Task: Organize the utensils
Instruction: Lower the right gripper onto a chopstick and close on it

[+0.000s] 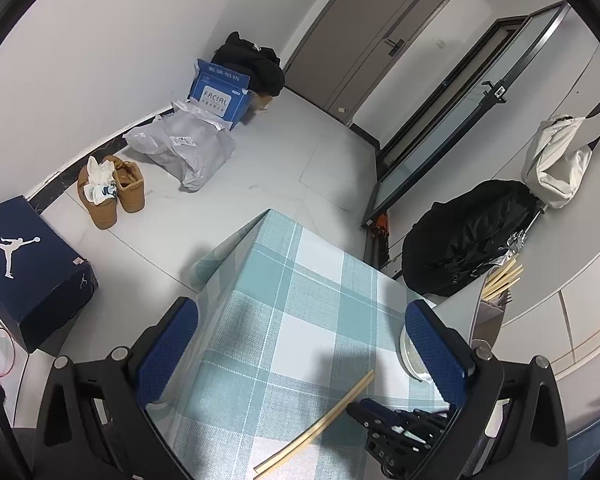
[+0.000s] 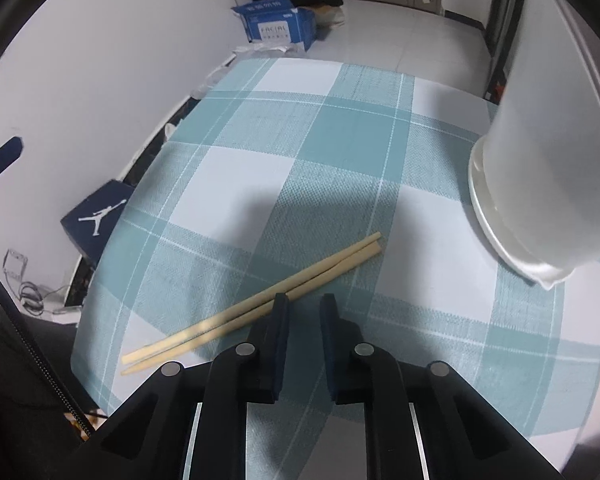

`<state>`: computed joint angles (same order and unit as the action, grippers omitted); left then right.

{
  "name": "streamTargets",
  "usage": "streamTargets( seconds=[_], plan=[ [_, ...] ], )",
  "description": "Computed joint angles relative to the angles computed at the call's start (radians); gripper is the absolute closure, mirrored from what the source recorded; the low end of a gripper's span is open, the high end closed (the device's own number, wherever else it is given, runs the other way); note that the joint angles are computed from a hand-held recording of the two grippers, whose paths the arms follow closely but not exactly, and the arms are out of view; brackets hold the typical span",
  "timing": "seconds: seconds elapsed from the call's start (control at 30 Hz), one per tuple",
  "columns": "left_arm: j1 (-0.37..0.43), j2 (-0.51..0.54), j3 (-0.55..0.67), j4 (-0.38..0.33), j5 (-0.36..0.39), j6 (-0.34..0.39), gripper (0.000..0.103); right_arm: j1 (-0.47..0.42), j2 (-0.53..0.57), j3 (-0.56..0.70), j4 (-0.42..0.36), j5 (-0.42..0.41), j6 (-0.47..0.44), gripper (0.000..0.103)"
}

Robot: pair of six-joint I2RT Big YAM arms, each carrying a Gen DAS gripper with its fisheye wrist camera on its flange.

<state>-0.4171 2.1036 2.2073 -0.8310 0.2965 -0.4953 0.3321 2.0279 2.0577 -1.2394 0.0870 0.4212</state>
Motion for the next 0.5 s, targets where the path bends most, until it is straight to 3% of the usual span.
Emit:
streamTargets(
  seconds=[0.17,0.37,0.5],
  plan=[
    [0.005,0.007,0.009,-0.009,0.001,-0.008,0.001,-0.003,0.074,0.129,-0.077,-0.010,0.040,0.084],
    [0.013,0.013,0.015,-0.015,0.023,-0.032,0.001,-0.012,0.112,0.197,-0.103,-0.051,0.060,0.084],
    [0.019,0.011,0.012,-0.011,0.035,-0.046,0.001,-0.003,0.138,0.246,-0.137,-0.014,0.042,0.084]
  ],
)
